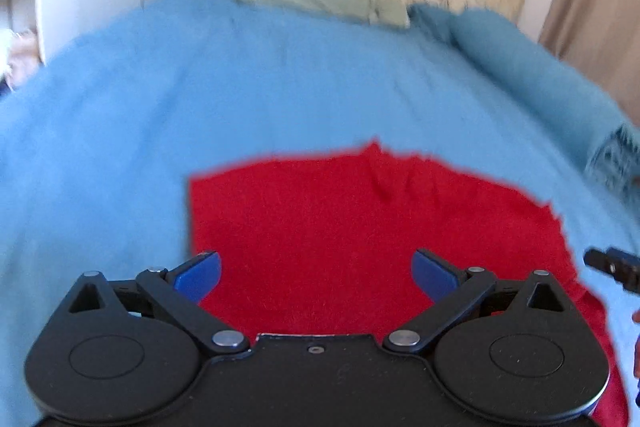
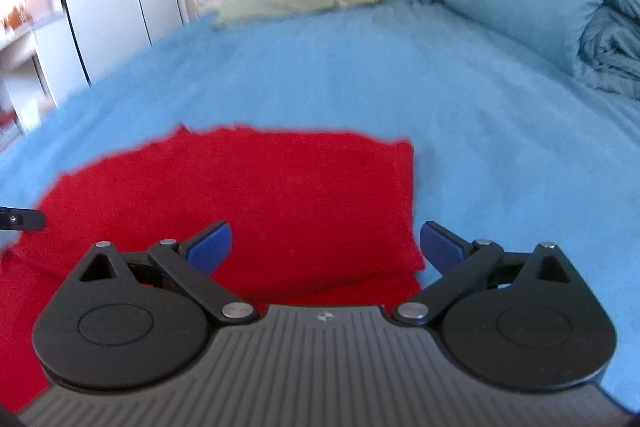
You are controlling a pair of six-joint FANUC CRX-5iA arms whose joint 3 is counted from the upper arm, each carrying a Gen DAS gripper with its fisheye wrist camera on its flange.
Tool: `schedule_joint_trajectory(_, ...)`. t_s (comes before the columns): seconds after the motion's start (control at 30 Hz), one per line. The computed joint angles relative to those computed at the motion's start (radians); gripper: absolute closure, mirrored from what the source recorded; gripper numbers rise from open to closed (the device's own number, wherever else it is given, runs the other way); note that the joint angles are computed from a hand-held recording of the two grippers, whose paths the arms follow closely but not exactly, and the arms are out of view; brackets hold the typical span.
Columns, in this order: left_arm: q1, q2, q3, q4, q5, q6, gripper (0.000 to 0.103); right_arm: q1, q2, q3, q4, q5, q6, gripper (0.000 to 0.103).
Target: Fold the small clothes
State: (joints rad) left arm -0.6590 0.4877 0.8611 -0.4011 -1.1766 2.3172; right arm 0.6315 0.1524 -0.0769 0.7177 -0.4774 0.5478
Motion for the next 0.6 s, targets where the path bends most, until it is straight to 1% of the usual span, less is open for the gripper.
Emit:
schedule_joint_trajectory(0.13,-0.097,-0.063,0.060,-0.170,-0.080,0.040,0.000,0.019,-0.104,-0.027,0.010,-0.019,0.030,0.000)
schedule_joint_trajectory(0.17,-0.119,-0.077,0.069,-0.197,-0.098,0.042,0.000,0.027,-0.131,-0.031,0.009,-0.031,0.043,0.000)
schedule_joint_trajectory(0.23,-0.172,-0.088,0.120,-0.242,-0.182,0.044,0.000,0.046,-0.191,-0.044,0.017,-0.061,0.053,0.000)
schedule_joint_trajectory(0.3,-0.223,-0.119,0.119,-0.280,-0.220,0.057,0.000,0.072,-0.256,-0.064,0.037,-0.102,0.059,0.000)
schedule_joint_trajectory(0.4,-0.306,-0.145,0.131,-0.327,-0.311,0.061,0.000,0.124,-0.366,-0.102,0.043,-0.166,0.090,0.000)
schedule_joint_trajectory(0.47,-0.352,-0.161,0.123,-0.338,-0.363,0.070,0.000,0.163,-0.434,-0.128,0.048,-0.212,0.103,0.000)
schedule_joint_trajectory(0.6,-0.421,-0.212,0.031,-0.319,-0.398,0.136,0.000,0.267,-0.573,-0.200,0.033,-0.334,0.081,0.000)
